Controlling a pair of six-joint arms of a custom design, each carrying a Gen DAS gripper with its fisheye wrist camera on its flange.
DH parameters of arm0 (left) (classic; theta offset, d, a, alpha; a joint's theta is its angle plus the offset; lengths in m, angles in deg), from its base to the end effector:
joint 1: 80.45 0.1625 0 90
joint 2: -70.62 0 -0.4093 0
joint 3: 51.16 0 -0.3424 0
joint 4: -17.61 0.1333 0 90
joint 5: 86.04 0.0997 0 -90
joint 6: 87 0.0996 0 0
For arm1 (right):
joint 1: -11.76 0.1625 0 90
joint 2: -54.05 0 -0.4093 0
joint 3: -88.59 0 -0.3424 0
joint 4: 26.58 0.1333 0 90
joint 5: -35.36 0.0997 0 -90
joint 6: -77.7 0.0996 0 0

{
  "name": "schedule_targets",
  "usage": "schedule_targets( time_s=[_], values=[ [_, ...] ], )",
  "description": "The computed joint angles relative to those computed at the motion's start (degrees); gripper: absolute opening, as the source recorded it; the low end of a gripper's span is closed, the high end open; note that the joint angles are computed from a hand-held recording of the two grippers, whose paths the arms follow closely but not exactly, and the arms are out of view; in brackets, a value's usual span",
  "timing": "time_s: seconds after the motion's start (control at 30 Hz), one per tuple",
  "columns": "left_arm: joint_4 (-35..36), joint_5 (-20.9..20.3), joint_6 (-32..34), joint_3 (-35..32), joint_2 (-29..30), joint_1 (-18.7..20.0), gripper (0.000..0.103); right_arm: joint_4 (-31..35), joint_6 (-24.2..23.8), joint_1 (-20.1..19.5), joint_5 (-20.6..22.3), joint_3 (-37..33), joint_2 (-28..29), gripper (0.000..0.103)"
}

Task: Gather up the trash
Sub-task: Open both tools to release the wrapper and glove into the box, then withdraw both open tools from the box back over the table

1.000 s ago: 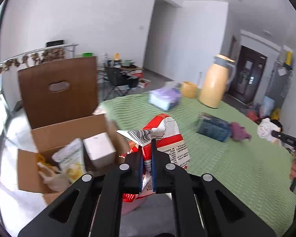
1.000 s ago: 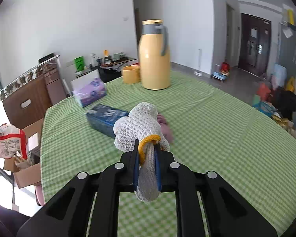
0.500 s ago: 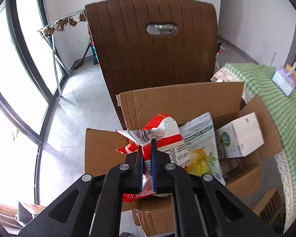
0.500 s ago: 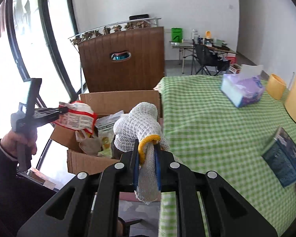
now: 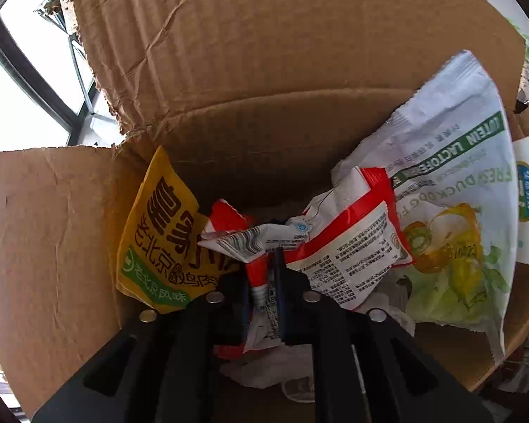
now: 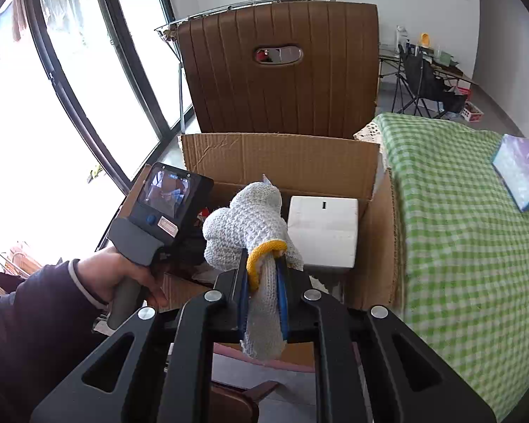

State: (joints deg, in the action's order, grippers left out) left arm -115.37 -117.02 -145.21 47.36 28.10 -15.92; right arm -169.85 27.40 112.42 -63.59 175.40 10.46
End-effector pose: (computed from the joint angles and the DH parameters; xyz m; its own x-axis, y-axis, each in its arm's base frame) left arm -0.0514 -0.6165 0.0829 -0.5572 -0.5392 -0.6315 -0.1037 0.7998 -0.5913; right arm 0.2381 -0.6281 0.1308 -0.4832 -0.8442 0.2321 -0.8671 0.4980 0.0064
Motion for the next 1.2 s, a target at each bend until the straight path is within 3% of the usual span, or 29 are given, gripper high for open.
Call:
schedule_targets(
  time_s=[0.03,0.1,0.13,0.23,0.37,0.43,0.47,0.53,0.63,0.73,0.9,1.0,1.2],
  values=[
    [-4.8,-0.8,3.3,1.6,-0.3,-0.4,0.032,1.2,0.6,0.3,0.1,-1.2,0.9,0.014],
    [-13.5,-2.8,10.1,4.9,-1.6,-1.9,0.059,3.1,1.2,1.2,-0.1,-3.7,3.0,0.014],
    [-16.2,-1.8,10.9,7.2,-2.8,-3.6,0.066,3.6,1.3,1.6,-0.2,-4.6,3.8,0.014],
    [-31.5,0.5,15.4,16.0,-6.3,-8.5,0.071,6.7,2.7,3.2,-0.3,-8.9,7.3,0.014],
    [-39.3,2.9,13.6,25.2,-11.9,-14.3,0.072,13.1,5.9,5.2,-1.4,-16.5,13.6,0.018],
    [-35.5,5.1,7.6,27.0,-14.2,-16.5,0.072,17.1,7.8,5.9,-2.5,-20.5,17.2,0.024],
    [-32.6,6.4,3.6,28.0,-15.8,-17.6,0.072,18.0,8.9,6.1,-2.9,-22.0,18.7,0.044],
    [-31.1,7.9,-0.3,30.3,-17.8,-19.7,0.072,16.0,11.3,6.8,-5.1,-23.2,20.7,0.067],
    [-24.4,9.4,-5.9,31.2,-19.9,-21.0,0.072,16.8,13.6,6.4,-1.6,-24.4,20.6,0.067],
    [-16.0,10.4,-12.3,30.7,-22.0,-22.0,0.072,14.2,11.9,7.1,-3.1,-22.8,19.0,0.069],
    [-16.2,11.4,-11.3,30.0,-21.7,-22.3,0.072,11.4,9.4,6.8,-4.3,-19.1,14.8,0.069],
    [-14.4,12.3,-12.2,29.3,-21.1,-24.1,0.072,8.4,7.8,5.8,-4.4,-14.5,10.6,0.069],
    [0.4,17.9,-22.8,24.3,-18.2,-28.0,0.078,-1.4,4.7,2.0,-1.4,-4.2,-0.6,0.07]
  ],
)
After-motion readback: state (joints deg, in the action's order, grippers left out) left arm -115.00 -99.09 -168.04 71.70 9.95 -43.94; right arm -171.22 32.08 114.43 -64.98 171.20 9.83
